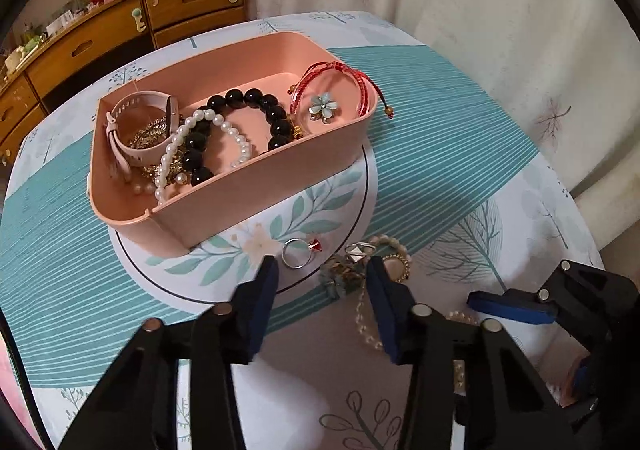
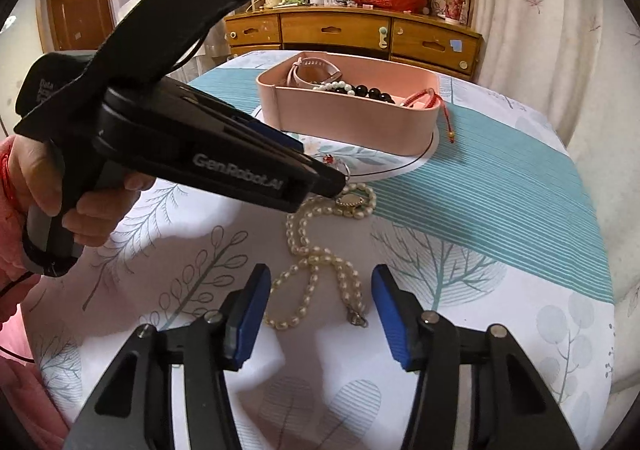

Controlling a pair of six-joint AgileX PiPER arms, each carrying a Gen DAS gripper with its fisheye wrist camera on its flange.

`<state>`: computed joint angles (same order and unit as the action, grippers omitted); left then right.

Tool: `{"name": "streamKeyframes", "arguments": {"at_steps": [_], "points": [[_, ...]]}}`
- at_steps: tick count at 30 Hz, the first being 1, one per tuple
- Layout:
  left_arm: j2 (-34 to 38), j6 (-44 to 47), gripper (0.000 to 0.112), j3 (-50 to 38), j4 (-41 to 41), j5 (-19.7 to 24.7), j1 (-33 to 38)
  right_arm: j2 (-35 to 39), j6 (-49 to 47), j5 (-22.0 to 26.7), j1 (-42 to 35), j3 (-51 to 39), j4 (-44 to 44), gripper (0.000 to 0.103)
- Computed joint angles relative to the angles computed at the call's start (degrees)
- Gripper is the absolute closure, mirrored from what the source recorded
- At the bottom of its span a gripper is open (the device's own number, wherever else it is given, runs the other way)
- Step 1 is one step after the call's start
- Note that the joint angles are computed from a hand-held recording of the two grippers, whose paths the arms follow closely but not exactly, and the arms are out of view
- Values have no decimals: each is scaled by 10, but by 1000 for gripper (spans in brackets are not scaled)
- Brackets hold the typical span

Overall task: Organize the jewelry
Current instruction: 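Grasp the small silver charm with the left tool while the right tool grasps the long pearl necklace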

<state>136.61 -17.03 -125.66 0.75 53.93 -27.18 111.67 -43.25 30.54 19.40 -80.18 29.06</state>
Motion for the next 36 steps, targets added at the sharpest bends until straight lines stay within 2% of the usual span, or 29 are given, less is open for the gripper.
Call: {"name": "streamKeyframes", "arguments": {"at_steps": [1, 5, 7, 8, 9, 12, 14, 18, 24, 31, 36], "points": [[0, 8, 83, 0, -17, 0, 2, 1, -2, 3, 0, -1, 3, 50], [-1, 1, 89, 1, -1, -2, -6, 3, 59, -10, 17, -6, -63, 56], [-1, -13, 90, 4, 10, -4, -10, 0, 47, -9, 19, -3, -55, 65], [-3, -17, 90, 7, 6, -6, -9, 0, 35, -7, 18, -2, -44, 78], [-6, -20, 90, 11, 3, -8, -8, -1, 26, -6, 19, -1, -39, 85], [-22, -30, 90, 40, -4, -20, -4, -4, 33, -11, 22, 3, -50, 86], [-42, -40, 90, 79, -2, -36, -2, -3, 17, 2, 17, 1, -29, 89], [-104, -71, 90, 182, 11, -85, 1, 4, 5, 63, 1, -24, 11, 94], [-191, -122, 90, 305, 32, -125, 16, 25, 41, 175, -16, -73, 41, 94], [-288, -151, 90, 412, 44, -162, 37, 10, 34, 246, -31, -89, 124, 94], [-332, -168, 90, 442, 59, -170, 44, -8, 51, 264, -44, -121, 149, 98]]}}
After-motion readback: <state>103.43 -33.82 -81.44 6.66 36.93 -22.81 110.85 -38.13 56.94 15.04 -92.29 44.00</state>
